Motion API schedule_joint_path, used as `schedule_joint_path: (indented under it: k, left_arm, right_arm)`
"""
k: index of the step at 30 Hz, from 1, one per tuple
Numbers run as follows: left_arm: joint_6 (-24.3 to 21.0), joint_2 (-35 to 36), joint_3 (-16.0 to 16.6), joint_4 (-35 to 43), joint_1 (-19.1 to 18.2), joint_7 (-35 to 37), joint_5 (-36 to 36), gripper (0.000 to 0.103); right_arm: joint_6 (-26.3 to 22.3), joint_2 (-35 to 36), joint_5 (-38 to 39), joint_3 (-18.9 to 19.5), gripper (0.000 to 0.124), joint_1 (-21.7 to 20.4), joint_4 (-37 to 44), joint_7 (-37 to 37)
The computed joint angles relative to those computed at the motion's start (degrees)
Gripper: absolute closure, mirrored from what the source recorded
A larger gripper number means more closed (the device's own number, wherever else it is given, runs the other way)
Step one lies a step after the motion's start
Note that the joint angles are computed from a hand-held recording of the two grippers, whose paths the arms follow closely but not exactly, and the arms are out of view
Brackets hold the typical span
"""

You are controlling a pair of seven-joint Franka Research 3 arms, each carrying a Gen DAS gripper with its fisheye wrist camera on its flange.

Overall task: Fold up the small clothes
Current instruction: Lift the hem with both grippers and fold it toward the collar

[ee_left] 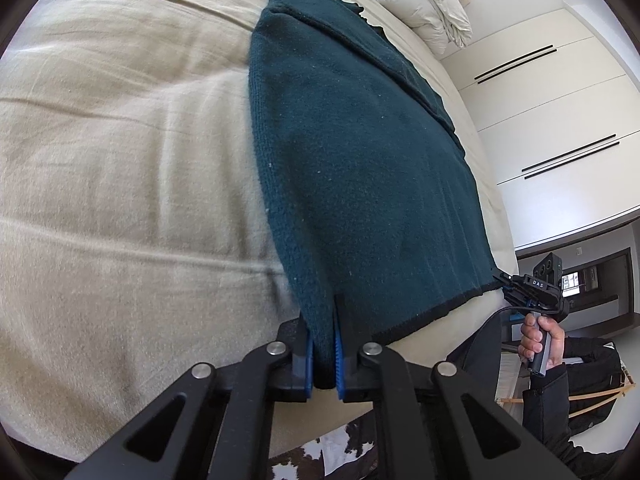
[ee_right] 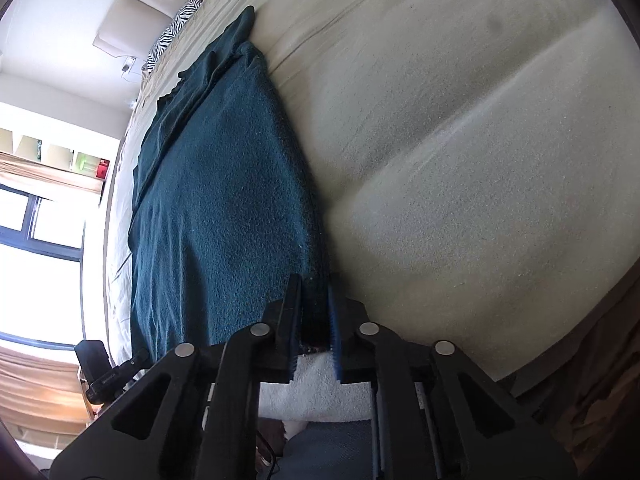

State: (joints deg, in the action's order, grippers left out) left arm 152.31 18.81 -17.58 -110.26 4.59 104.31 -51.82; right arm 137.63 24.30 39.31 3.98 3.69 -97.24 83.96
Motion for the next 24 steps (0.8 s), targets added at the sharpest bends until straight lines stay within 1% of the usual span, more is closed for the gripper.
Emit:
schedule_joint_path:
  k: [2,6,10,15,17,20,24]
  left_arm:
    - [-0.13,-0.70,-0.66,-0.60,0.96,2.22,-2.48,0.094]
    - [-1.13,-2.79,-1.40,-1.69,2.80,10.47,-13.45,0.094]
    - [-3.92,-4.61,-0.47,-2.00,3.81,20.01,-27.21,0.094]
    - [-6.87,-5.82,2.57,-1.95,3.23,26.59,-38.74,0.095]
    - [-7.32,-6.07,4.05,-1.87,2.45,27.54,-40.83,0.095]
    - [-7.03,-6.01,6.02,-1.31,0.87,27.44,-41.24,0.095]
    - [-7.40,-4.98,7.01,0.26,-0.03,27.08,-42.18,0.095]
  right_arm:
    - [0.27,-0.50,-1.17,-0.17,0.117,0.49,-0.31,-0.27]
    - [-0.30,-1.38,1.67,0.70,0.117,-0.58,-0.68,-2.59]
    - [-1.17,-2.15,10.49,2.39,0.117,-2.85,-0.96,-7.58]
    - [-1.77,-1.74,20.69,3.27,0.117,-4.22,0.37,-12.37]
    - [-1.96,-1.15,24.47,3.60,0.117,-4.66,1.36,-13.80]
    - [-1.63,-0.01,24.82,3.25,0.117,-3.93,3.63,-13.49]
    - [-0.92,1.45,25.85,3.78,0.117,-3.70,6.37,-13.41]
